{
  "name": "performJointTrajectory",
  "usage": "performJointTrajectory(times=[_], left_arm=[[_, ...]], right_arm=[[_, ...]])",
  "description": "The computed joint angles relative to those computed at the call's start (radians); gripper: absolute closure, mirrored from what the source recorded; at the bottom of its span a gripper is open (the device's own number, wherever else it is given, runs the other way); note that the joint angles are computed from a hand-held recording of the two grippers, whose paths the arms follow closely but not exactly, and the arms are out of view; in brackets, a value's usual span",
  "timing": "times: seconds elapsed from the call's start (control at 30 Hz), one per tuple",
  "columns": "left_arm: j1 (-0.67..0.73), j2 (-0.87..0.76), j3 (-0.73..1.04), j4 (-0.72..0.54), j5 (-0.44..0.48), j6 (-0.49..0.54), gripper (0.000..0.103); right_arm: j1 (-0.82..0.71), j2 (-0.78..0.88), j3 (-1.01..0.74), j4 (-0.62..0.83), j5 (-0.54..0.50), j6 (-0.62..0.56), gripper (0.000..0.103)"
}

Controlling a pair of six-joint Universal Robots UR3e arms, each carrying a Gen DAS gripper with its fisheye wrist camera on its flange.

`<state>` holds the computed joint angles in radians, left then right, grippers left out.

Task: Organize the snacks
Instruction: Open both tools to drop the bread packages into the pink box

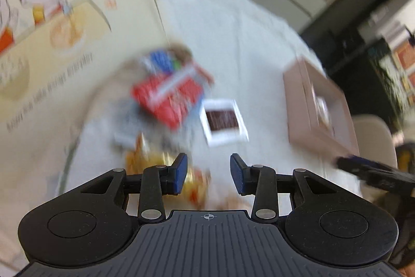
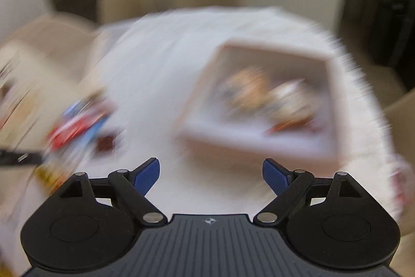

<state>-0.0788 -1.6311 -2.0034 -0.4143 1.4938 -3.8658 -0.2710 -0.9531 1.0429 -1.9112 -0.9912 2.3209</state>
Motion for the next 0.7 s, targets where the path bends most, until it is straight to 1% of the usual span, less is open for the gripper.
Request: performJointTrajectory(times=[0.07, 0.17, 0.27, 0.33, 0.37, 0.4, 0.47, 0.6, 0.63, 0.7], left_arm=[[-0.011, 0.021, -0.02, -0.018, -0.017, -0.012, 0.062], [-0.029, 0.017, -0.024, 0.011, 0.02, -0.051, 0.062], [-0.056, 0.041, -0.052, 0.033, 0.097, -0.114, 0.062], [-0.063, 0.055, -0.066, 0.034, 0.153, -0.157, 0.062], [-0.059, 0.057, -0.069, 0.039, 0.164, -0.166, 0.062], [-0.046, 0.055, -0.067, 0.053, 0.156, -0.152, 0.062], [-0.027, 0.019, -0.032, 0.08, 0.138, -0.089, 0.062], [0.015, -0.139, 0.161, 0.036, 0.064, 0.096, 0.062], [0.031, -0.194, 0.222, 0.022, 0.026, 0.14, 0.062], [0.052, -0.283, 0.315, 0.004, -0.02, 0.193, 0.062]], right_arm=[[0.02, -0.055, 0.099, 0.081, 0.008, -0.096, 0.016], [0.062, -0.142, 0.283, 0.076, -0.001, -0.181, 0.016], [0.101, -0.189, 0.394, 0.022, -0.002, -0.207, 0.016], [0.121, -0.193, 0.408, 0.028, -0.004, -0.214, 0.016], [0.134, -0.188, 0.413, 0.01, -0.013, -0.202, 0.016], [0.146, -0.185, 0.42, -0.017, -0.023, -0.184, 0.016], [0.154, -0.201, 0.479, -0.098, -0.045, -0.154, 0.016], [0.118, -0.239, 0.55, -0.169, -0.041, -0.151, 0.016], [0.112, -0.245, 0.572, -0.212, -0.053, -0.136, 0.016], [0.107, -0.255, 0.613, -0.307, -0.095, -0.088, 0.016]])
